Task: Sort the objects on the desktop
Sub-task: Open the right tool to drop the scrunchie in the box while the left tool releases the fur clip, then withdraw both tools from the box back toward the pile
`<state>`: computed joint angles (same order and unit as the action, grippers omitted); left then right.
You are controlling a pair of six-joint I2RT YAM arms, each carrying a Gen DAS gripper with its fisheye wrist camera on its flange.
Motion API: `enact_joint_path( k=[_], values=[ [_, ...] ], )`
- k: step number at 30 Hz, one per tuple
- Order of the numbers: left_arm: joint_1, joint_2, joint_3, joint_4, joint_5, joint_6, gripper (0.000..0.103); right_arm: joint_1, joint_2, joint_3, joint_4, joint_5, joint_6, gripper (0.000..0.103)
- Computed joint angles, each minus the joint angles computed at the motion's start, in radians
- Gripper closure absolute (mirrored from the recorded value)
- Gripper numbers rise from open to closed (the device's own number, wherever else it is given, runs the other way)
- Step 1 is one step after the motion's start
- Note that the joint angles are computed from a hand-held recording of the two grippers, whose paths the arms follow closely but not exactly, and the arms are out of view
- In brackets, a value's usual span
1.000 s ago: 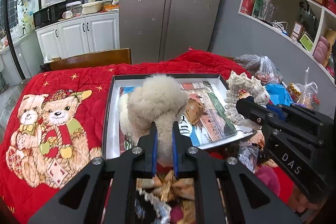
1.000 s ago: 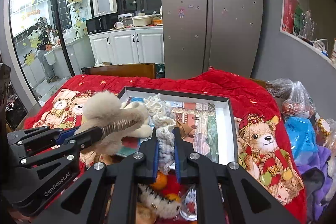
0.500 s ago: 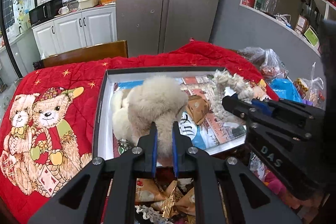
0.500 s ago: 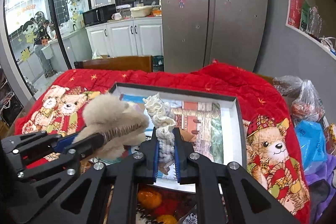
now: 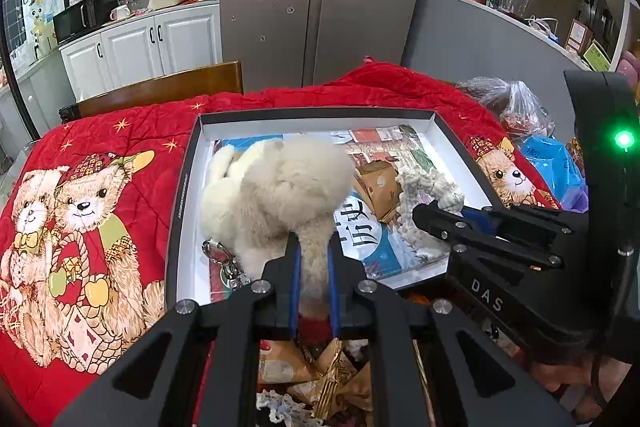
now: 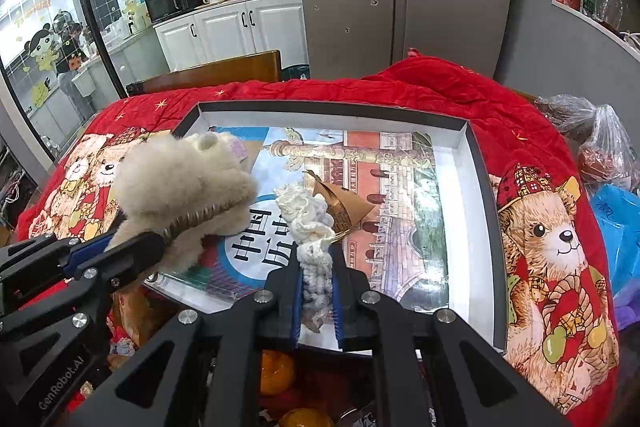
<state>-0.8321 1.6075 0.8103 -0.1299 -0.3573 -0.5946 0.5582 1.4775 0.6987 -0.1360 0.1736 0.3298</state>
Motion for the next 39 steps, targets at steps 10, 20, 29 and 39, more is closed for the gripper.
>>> enact_joint_path(
  k=[10,20,29,39],
  values=[
    [-0.03,-0.012,0.021,-0.05,-0.079,0.017,0.046,-0.001,-0.017,-0.004,-0.004,0.021,0.009,0.053],
    [-0.02,-0.042,0.02,-0.083,-0.111,0.015,0.034,0.001,-0.038,-0.002,-0.022,0.039,0.013,0.046],
    [-0.027,-0.092,0.011,-0.117,-0.112,-0.008,0.034,0.027,-0.094,0.003,-0.065,0.06,0.02,0.046],
    [-0.167,-0.343,0.005,-0.316,-0.228,-0.098,0.028,0.182,-0.347,0.021,-0.286,0.208,0.109,0.04]
  ],
)
